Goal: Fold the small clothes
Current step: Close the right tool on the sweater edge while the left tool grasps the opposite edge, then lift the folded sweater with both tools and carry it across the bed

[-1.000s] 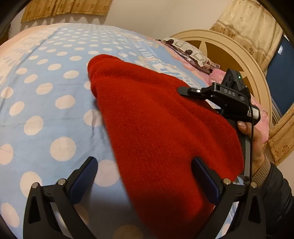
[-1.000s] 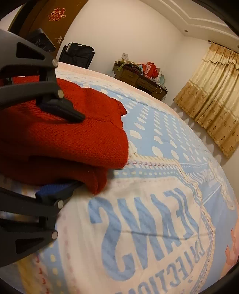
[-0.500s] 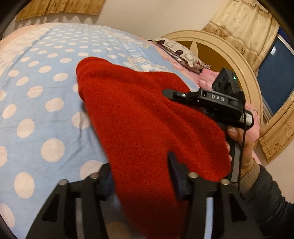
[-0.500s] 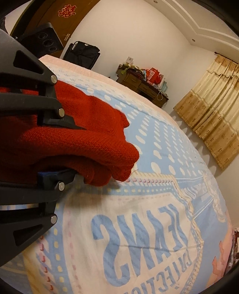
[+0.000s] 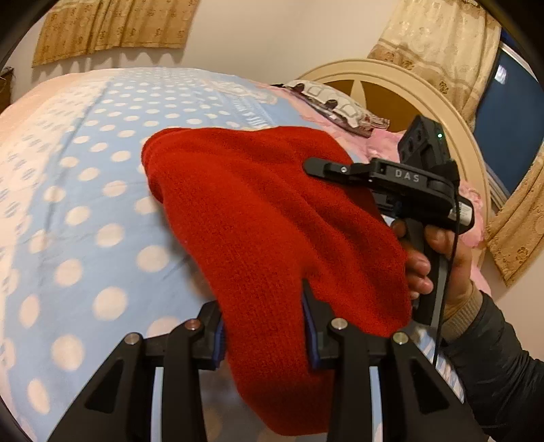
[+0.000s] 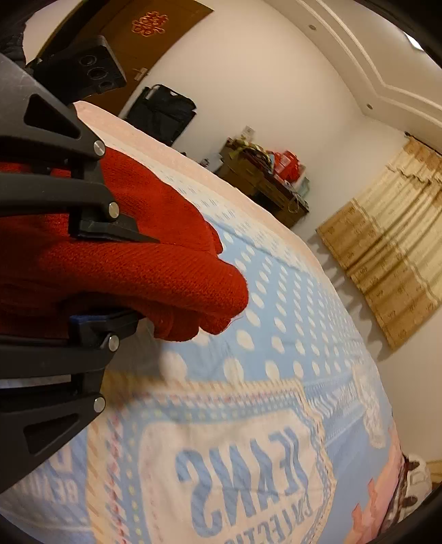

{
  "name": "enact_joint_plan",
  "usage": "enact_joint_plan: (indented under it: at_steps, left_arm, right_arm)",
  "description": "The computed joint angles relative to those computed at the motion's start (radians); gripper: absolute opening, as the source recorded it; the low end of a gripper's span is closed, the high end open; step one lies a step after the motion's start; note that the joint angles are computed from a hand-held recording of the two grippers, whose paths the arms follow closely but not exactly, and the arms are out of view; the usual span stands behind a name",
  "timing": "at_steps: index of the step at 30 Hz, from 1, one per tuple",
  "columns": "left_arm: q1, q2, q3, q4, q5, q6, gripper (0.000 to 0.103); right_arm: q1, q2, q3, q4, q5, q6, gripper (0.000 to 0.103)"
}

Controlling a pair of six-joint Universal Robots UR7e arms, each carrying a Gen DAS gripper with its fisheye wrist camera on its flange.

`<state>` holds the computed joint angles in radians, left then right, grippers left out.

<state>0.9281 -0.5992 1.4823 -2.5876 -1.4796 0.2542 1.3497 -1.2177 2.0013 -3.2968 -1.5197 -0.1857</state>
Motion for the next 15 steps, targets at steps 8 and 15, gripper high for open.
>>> enact_joint_plan:
  at_steps: [8, 15]
  left_arm:
    - [0.005, -0.101, 0.114, -0.043, 0.059, 0.005, 0.037]
    - [0.015, -0.182, 0.198, -0.116, 0.087, -0.008, 0.037]
  right_arm:
    - [0.08, 0.046, 0.006, -0.002, -0.039, -0.013, 0.031]
    - [0.138, 0.107, -0.013, -0.01, -0.042, -0.004, 0.031]
